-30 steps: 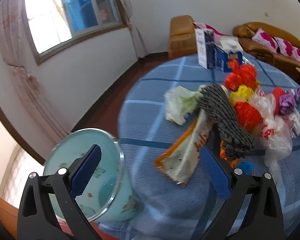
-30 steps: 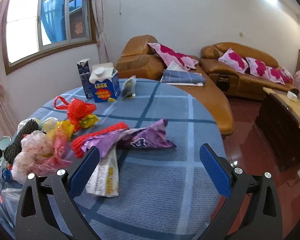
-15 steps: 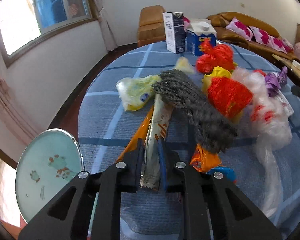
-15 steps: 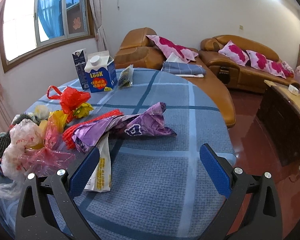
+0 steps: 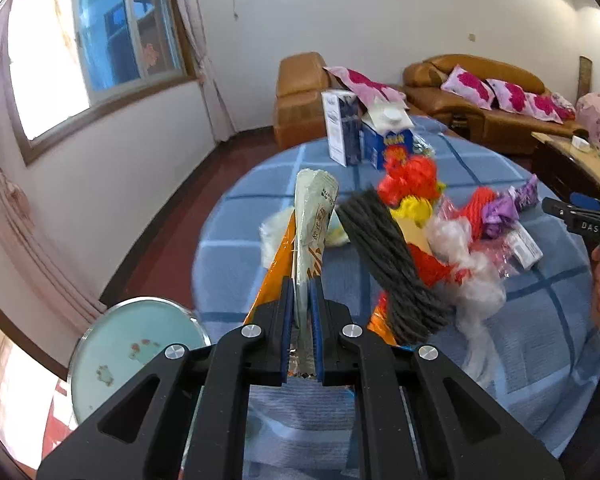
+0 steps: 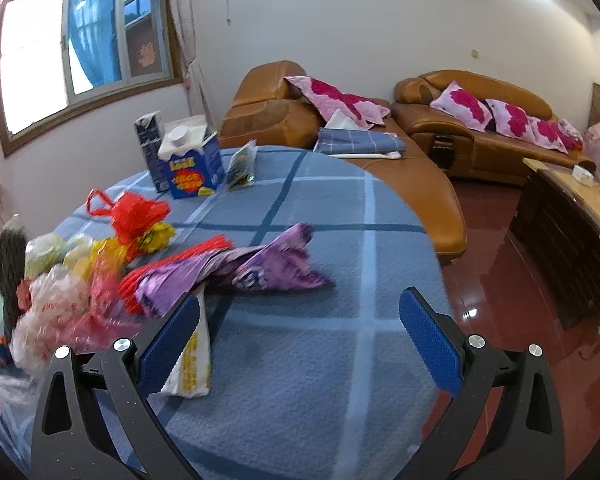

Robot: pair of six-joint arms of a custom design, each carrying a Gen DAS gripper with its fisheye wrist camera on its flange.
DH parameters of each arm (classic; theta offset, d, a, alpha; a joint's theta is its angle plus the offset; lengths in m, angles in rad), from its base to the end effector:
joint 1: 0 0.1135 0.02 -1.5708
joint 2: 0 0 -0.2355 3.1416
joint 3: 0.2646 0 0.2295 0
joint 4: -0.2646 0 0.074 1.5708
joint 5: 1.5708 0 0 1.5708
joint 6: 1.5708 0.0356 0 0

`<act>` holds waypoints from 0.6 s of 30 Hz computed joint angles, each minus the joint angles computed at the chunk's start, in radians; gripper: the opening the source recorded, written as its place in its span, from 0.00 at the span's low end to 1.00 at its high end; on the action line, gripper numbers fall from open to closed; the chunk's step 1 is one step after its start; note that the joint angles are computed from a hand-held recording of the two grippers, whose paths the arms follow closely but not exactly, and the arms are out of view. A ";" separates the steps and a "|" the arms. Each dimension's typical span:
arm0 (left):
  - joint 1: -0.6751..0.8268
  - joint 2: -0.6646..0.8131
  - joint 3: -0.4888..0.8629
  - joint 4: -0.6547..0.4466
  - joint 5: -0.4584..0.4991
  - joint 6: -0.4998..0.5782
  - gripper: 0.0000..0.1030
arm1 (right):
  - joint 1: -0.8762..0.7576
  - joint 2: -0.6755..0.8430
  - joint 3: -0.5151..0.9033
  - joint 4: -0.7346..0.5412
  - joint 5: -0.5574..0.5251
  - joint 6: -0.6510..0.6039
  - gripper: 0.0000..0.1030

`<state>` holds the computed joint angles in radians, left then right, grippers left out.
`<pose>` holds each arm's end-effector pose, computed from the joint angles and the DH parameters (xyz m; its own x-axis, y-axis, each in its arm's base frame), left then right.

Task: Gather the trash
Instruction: 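Grasp the white paper wrapper with the left tool while the right tool grasps the purple wrapper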

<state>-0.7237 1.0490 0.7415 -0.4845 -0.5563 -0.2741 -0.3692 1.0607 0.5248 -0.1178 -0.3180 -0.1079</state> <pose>0.1662 -0.1217 0.2336 -0.5904 0.2150 -0.7779 0.1294 0.9766 0.1717 0.2015 -0.0660 0.1920 -0.5758 0.1131 -0.8097 0.0496 0.9934 0.1036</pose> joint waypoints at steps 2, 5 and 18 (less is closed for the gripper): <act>0.016 -0.017 0.012 -0.013 -0.002 -0.002 0.08 | -0.023 0.030 0.029 0.001 -0.028 0.006 0.95; 0.046 -0.034 0.022 -0.027 0.004 0.000 0.08 | -0.034 0.071 0.072 0.005 -0.048 0.012 0.94; 0.078 -0.082 0.022 -0.094 0.023 0.002 0.09 | 0.003 0.323 0.295 -0.176 -0.160 -0.079 0.31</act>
<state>-0.6455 0.9666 0.7633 -0.5786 -0.5328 -0.2725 -0.3664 1.3834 0.8197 -0.2936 -0.4780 -0.1869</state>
